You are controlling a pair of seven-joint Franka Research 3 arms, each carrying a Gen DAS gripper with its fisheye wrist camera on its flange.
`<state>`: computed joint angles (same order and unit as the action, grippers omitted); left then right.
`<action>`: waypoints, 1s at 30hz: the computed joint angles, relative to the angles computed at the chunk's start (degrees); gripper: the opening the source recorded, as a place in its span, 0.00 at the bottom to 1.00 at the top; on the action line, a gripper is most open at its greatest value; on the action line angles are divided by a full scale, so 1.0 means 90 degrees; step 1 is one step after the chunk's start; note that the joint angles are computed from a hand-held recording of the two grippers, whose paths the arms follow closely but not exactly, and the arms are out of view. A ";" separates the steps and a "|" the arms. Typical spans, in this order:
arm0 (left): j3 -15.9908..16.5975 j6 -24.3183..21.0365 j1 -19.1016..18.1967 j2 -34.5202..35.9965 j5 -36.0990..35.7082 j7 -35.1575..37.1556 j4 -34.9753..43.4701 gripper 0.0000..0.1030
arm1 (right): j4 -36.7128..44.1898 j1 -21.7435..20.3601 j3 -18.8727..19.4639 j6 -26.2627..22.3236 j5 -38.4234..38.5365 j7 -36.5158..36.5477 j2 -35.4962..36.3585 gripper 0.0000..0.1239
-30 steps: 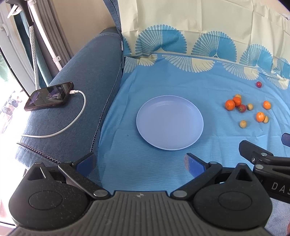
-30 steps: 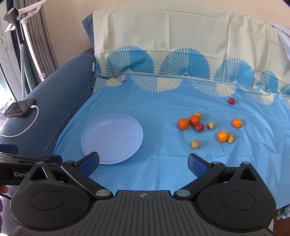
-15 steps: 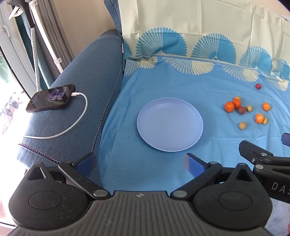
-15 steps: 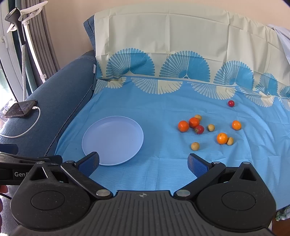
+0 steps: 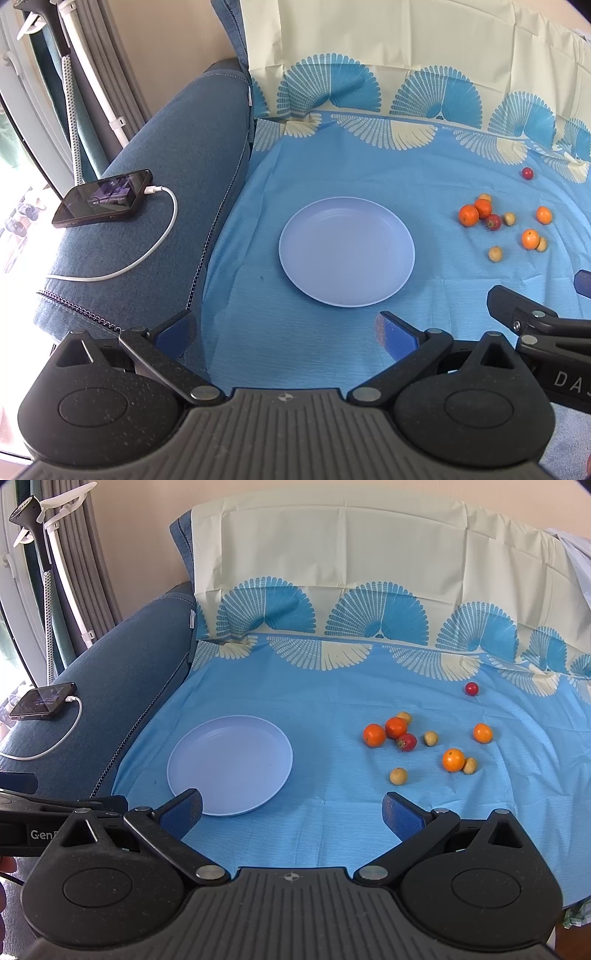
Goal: Organize fruits
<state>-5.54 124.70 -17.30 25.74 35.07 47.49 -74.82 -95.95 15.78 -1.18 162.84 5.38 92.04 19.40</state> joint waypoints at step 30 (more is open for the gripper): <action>0.0077 0.0650 0.0116 0.0041 -0.0013 -0.0250 -0.0235 1.00 | -0.0353 -0.0192 0.0322 0.1292 0.0821 -0.0812 0.0070 0.83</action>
